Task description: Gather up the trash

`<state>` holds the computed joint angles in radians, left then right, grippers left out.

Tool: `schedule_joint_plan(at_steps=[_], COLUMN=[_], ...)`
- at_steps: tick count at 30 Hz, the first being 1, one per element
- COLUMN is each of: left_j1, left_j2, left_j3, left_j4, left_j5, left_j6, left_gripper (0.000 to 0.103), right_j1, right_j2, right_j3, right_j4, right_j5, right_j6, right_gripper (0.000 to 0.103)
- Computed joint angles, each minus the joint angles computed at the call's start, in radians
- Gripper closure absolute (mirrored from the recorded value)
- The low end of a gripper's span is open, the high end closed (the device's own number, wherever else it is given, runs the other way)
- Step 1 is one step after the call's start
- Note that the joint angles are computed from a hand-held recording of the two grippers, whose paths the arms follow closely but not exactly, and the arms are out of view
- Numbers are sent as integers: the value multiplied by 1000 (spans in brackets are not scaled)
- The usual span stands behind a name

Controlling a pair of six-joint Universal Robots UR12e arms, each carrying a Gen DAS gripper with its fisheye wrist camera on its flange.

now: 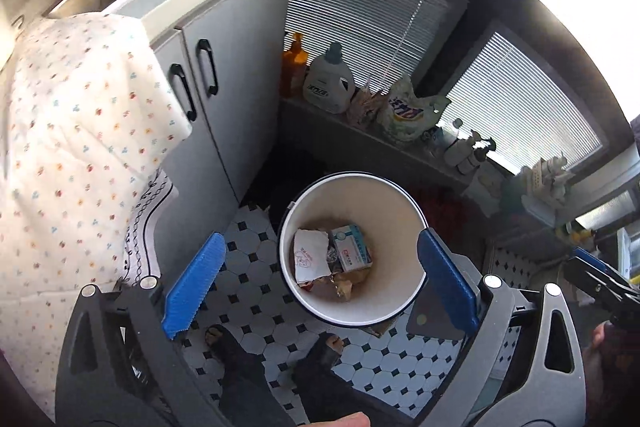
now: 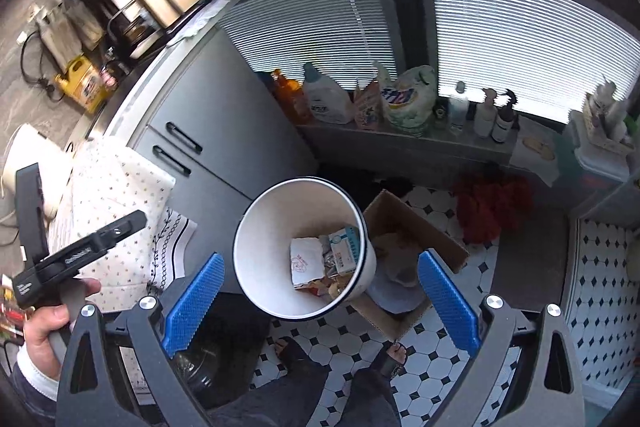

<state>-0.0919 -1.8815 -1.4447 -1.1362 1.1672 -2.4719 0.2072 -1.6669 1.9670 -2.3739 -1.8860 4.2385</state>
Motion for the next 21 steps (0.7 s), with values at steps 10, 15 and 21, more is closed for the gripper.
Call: schedule_joint_plan(at_steps=[10,15,21], left_j1=[104,169,250], left_j2=[47,73,99], left_j3=[9,-5,-13], left_j4=[44,89,121], left_j5=[-46,-68,-83], left_j6=[-78,-90,-123], left_gripper=[6,6,6], right_j1=[16,52,90], right_j2=[97,159,215], right_j3=[-128,-213,-312], right_j4=[25,31,62], right_j5=[43,25,14], right_j6=[-86,-132,-155], right_gripper=[8,8,8])
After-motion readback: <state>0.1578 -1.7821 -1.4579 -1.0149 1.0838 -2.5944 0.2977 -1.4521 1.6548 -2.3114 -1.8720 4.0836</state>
